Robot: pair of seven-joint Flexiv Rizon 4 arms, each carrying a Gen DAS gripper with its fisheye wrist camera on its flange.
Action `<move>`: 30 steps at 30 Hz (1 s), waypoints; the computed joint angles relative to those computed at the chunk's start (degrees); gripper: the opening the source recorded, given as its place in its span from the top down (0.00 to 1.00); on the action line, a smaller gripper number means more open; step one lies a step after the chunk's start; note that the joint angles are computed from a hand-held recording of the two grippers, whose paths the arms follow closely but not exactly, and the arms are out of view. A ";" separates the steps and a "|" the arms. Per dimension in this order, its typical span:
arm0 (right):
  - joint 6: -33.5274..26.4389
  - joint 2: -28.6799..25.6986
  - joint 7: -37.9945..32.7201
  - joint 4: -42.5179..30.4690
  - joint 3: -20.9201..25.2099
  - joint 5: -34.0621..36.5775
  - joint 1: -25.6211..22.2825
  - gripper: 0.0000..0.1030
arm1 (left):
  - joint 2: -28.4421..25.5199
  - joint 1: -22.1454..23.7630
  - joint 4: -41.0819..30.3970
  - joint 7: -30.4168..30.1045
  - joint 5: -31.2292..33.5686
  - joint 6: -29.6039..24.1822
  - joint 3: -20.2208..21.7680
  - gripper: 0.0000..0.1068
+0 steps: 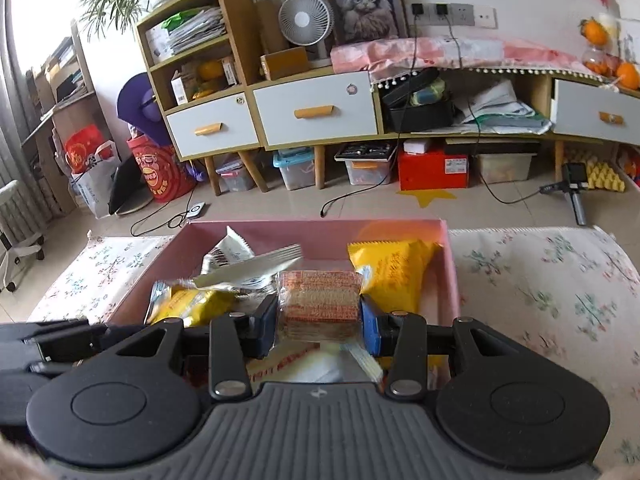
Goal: Organize snacks
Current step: 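Carry both held packets over the pink box, then open both tools to release the packets into the box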
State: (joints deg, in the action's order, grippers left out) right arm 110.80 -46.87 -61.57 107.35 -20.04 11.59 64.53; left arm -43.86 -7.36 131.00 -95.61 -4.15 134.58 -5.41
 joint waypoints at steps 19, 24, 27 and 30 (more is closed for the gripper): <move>-1.18 0.05 2.97 0.22 -4.69 0.62 3.58 0.28 | 1.23 4.67 1.26 -2.75 7.93 1.98 -2.37 0.19; -1.23 1.02 2.82 1.94 -5.99 1.21 5.10 0.21 | 3.43 3.34 2.92 -2.18 7.17 1.16 -1.84 0.15; -1.49 1.68 2.97 3.27 -7.36 1.93 6.52 0.18 | 4.93 2.30 4.32 -2.04 6.32 1.07 -1.44 0.14; -1.55 2.58 3.17 4.84 -8.84 2.52 8.10 0.14 | 6.54 1.75 5.72 -2.15 5.85 0.65 -1.27 0.13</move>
